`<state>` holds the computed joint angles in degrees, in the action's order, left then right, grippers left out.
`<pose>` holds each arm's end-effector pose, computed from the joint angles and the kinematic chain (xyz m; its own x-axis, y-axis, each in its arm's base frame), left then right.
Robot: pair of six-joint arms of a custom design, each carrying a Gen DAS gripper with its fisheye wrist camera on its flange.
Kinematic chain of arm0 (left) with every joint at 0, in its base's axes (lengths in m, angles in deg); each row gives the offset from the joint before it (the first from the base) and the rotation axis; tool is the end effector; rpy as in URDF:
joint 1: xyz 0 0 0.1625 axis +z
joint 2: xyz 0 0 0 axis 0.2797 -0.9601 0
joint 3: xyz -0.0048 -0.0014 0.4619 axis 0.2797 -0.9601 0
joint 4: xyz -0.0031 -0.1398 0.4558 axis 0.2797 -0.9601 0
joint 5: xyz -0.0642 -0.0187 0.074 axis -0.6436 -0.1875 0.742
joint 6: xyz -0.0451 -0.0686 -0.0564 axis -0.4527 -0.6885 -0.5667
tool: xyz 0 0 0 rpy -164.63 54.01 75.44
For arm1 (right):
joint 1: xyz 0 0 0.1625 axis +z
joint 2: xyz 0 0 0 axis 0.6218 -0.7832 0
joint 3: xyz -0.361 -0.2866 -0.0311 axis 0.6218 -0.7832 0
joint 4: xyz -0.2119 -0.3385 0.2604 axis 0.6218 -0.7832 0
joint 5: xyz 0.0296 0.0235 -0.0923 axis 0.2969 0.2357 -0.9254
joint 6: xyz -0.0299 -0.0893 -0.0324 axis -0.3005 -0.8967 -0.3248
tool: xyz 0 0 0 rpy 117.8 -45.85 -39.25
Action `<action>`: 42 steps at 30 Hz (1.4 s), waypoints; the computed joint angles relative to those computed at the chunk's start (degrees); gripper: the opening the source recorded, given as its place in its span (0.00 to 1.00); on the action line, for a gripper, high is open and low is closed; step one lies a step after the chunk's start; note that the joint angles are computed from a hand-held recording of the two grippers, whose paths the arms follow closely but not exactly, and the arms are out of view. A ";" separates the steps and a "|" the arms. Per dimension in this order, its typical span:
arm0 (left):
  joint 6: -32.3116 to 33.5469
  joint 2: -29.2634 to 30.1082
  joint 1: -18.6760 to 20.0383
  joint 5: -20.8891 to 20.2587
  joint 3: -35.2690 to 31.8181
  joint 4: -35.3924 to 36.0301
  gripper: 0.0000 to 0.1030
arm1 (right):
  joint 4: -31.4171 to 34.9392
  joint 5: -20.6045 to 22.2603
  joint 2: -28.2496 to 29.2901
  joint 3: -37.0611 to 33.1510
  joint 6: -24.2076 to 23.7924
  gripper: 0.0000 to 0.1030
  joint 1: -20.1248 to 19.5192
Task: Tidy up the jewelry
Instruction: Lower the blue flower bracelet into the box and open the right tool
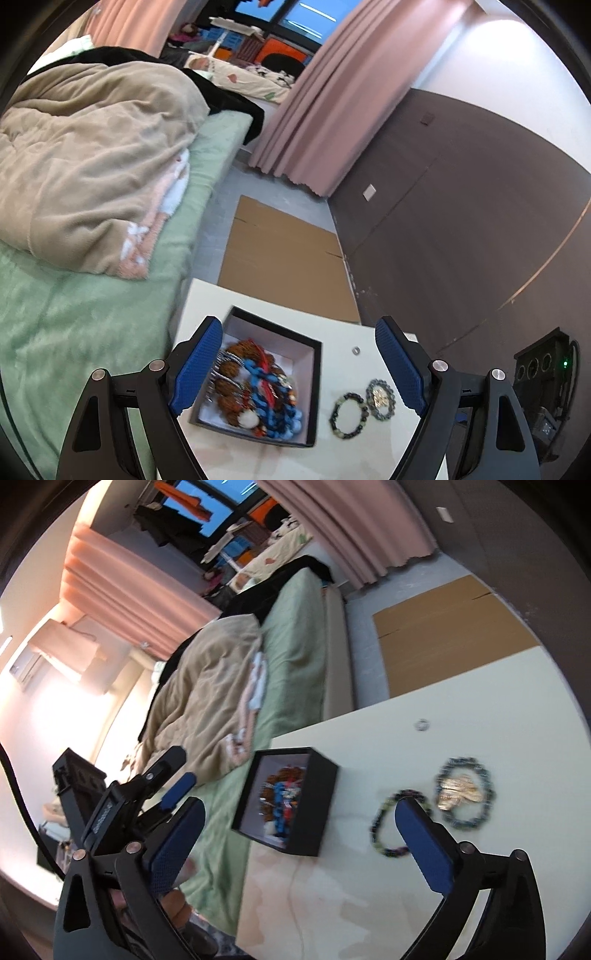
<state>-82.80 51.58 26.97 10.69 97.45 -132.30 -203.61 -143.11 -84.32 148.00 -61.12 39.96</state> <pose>-0.3625 -0.6168 0.0225 -0.9668 -0.0345 -0.2533 0.1700 0.6534 -0.7376 0.0177 -0.6276 0.3547 -0.9726 -0.2082 0.1037 -0.2325 0.8562 -0.4614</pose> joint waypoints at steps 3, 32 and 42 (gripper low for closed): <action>0.59 0.65 -0.62 -0.46 -0.67 1.74 0.83 | -0.68 -2.39 -0.76 0.23 0.19 1.00 -0.32; 9.14 10.33 -4.68 -0.53 -10.06 18.05 0.73 | -9.29 -13.27 -5.38 1.62 -0.15 1.00 -4.69; 7.76 13.22 -3.09 -4.87 -13.99 26.83 0.50 | -7.87 -16.13 -4.24 0.35 1.93 0.86 -5.19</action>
